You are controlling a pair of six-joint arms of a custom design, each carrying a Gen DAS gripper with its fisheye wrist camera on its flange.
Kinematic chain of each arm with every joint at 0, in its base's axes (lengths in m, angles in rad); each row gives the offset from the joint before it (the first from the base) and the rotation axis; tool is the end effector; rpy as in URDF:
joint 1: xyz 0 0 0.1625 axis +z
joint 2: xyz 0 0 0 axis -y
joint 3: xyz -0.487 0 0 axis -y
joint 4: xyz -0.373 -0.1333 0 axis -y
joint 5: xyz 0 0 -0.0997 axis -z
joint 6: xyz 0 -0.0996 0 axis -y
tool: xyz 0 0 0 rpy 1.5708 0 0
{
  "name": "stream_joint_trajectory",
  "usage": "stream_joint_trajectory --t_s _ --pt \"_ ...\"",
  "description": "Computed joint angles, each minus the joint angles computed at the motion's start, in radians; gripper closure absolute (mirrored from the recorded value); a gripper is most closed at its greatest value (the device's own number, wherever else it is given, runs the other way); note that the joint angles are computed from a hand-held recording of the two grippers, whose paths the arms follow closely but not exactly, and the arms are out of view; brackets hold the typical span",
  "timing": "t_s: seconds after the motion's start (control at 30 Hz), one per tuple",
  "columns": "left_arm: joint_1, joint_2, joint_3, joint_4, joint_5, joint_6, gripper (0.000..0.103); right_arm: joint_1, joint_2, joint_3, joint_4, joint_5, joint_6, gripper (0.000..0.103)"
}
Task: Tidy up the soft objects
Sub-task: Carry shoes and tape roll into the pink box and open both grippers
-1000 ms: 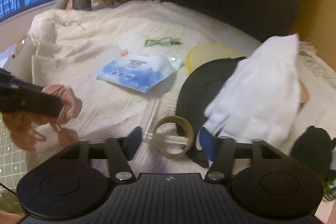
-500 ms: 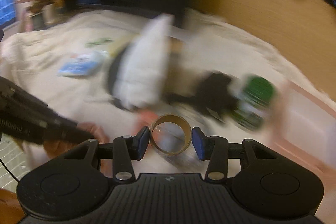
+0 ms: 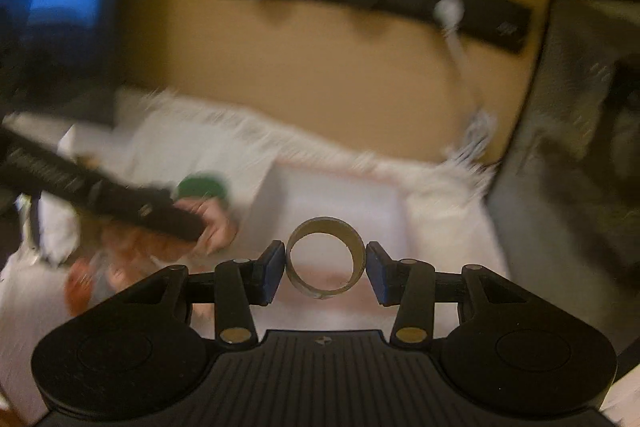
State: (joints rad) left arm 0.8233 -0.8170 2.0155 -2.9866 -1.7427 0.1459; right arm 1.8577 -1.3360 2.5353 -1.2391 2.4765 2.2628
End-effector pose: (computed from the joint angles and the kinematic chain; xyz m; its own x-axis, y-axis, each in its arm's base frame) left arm -0.3141 -0.5099 0.0958 -0.5936 0.7935 0.1339 0.7582 0.6072 -0.2376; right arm 0.1416 -0.2857 0.1914 -0.5283 0.3991 0.7494 -0.6199 0.4218 -0.6617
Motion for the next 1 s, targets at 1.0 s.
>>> stream_joint_trajectory --t_s 1.0 --pt "-0.010 0.124 -0.134 -0.155 0.243 0.063 0.075 -0.230 0.066 -0.172 0.344 -0.195 0.264 0.033"
